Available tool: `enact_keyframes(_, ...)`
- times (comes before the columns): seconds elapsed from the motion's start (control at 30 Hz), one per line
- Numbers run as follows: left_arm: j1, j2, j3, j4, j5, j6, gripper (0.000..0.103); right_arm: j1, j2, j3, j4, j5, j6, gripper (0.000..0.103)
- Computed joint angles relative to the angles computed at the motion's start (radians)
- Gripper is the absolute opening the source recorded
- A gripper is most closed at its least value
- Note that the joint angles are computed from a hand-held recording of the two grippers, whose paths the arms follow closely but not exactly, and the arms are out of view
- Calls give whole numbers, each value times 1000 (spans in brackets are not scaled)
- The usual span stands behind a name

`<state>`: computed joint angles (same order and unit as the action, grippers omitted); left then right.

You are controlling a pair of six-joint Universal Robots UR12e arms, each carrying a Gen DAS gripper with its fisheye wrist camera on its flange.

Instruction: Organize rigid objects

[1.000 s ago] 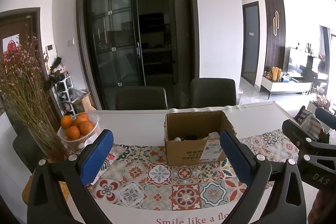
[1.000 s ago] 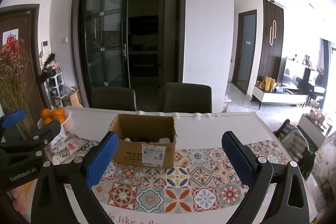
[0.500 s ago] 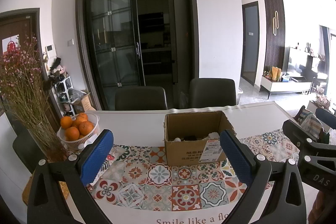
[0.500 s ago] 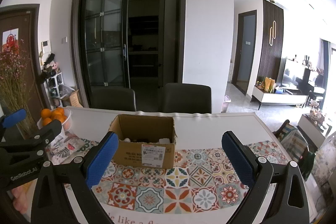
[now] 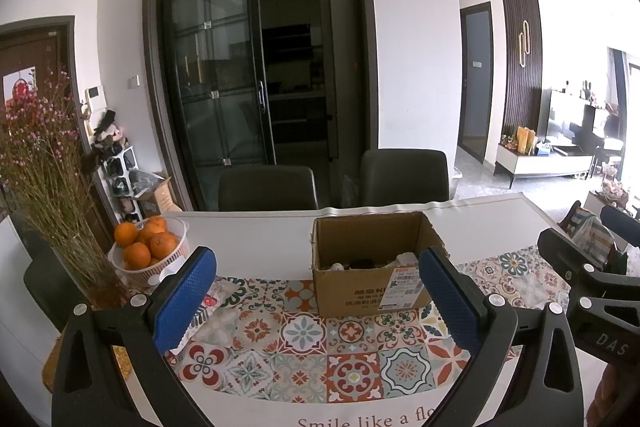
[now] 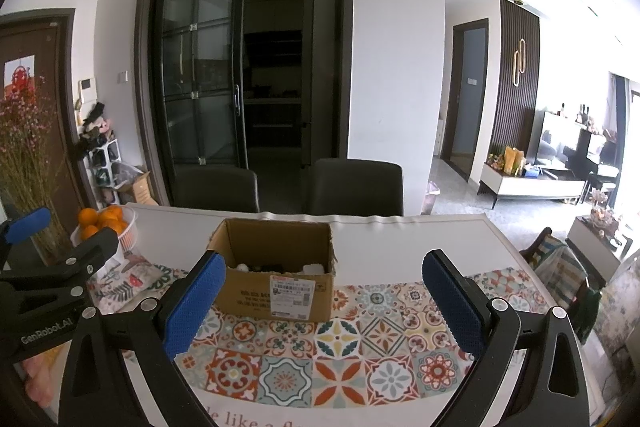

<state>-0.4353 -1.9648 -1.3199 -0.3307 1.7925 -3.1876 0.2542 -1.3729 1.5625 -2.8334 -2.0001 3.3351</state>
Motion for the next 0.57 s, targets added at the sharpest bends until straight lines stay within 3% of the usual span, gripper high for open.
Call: enact_keyframes(0.57,-1,0,-1,0,-6,1,103,-2,0,-1,3,4,1,99)
